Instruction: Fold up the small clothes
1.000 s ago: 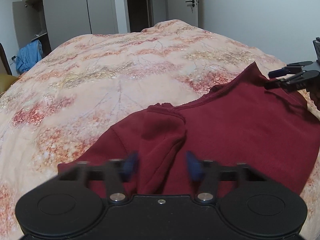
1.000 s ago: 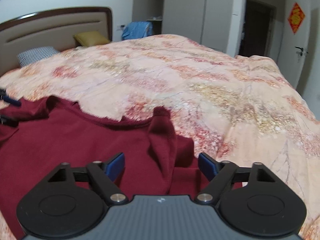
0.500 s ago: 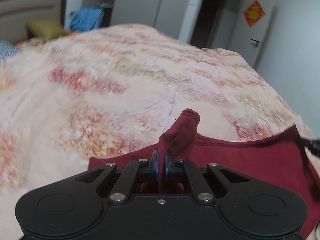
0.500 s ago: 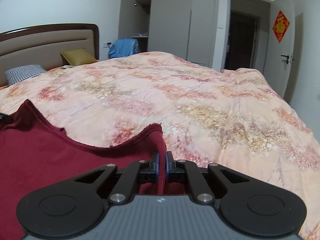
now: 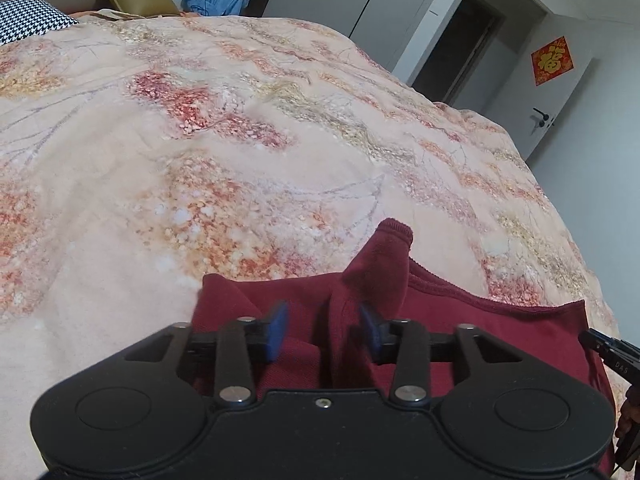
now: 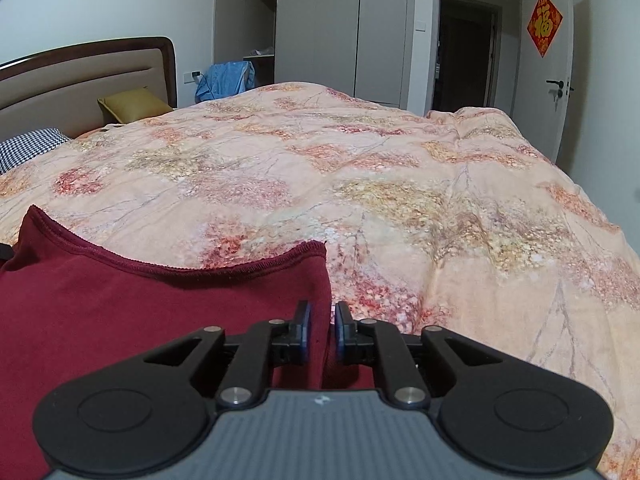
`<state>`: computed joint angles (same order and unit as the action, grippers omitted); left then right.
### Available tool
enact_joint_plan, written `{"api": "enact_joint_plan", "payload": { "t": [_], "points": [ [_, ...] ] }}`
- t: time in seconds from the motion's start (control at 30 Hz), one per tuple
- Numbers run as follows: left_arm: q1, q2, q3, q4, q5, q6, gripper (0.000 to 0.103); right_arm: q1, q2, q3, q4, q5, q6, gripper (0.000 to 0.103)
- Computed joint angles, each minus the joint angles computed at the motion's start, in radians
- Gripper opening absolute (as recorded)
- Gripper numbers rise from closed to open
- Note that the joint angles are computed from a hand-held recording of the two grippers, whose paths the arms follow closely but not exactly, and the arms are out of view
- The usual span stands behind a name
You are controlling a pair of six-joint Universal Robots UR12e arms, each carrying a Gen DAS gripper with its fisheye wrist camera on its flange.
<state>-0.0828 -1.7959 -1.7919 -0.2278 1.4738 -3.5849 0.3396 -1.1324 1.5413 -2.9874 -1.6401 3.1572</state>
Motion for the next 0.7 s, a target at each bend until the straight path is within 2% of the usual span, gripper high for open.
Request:
{"api": "enact_joint_plan", "payload": {
  "t": [0.03,0.07,0.1,0.13,0.17,0.23,0.37,0.53,0.7],
  "points": [
    [-0.002,0.002,0.001,-0.002,0.010,-0.003,0.066,0.002,0.000,-0.001,0.001,-0.008,0.002,0.029],
    [-0.005,0.005,0.001,0.000,0.024,-0.006,0.071,0.004,-0.001,-0.001,0.001,-0.020,0.005,0.044],
    [-0.008,0.008,0.001,0.003,0.039,-0.008,0.080,0.004,-0.002,0.000,0.000,-0.030,0.012,0.052],
    [-0.010,0.011,0.002,0.005,0.052,-0.010,0.088,0.005,-0.004,0.002,-0.001,-0.037,0.019,0.064],
    [-0.013,0.014,0.002,0.004,0.065,-0.014,0.091,0.006,-0.007,0.004,0.000,-0.046,0.029,0.074],
    [-0.022,0.020,0.002,0.006,0.110,-0.028,0.101,0.010,-0.014,0.006,0.010,-0.078,0.048,0.080],
    [-0.035,0.035,-0.014,0.037,0.180,-0.045,0.102,0.025,-0.027,0.020,-0.012,-0.141,0.044,0.100],
    [-0.044,0.064,-0.038,0.031,0.191,-0.040,0.102,0.053,-0.038,0.048,-0.117,-0.167,-0.002,0.103],
    [-0.068,0.098,-0.093,0.080,0.212,-0.060,0.102,0.087,-0.046,0.081,-0.209,-0.135,-0.019,0.103]
  ]
}}
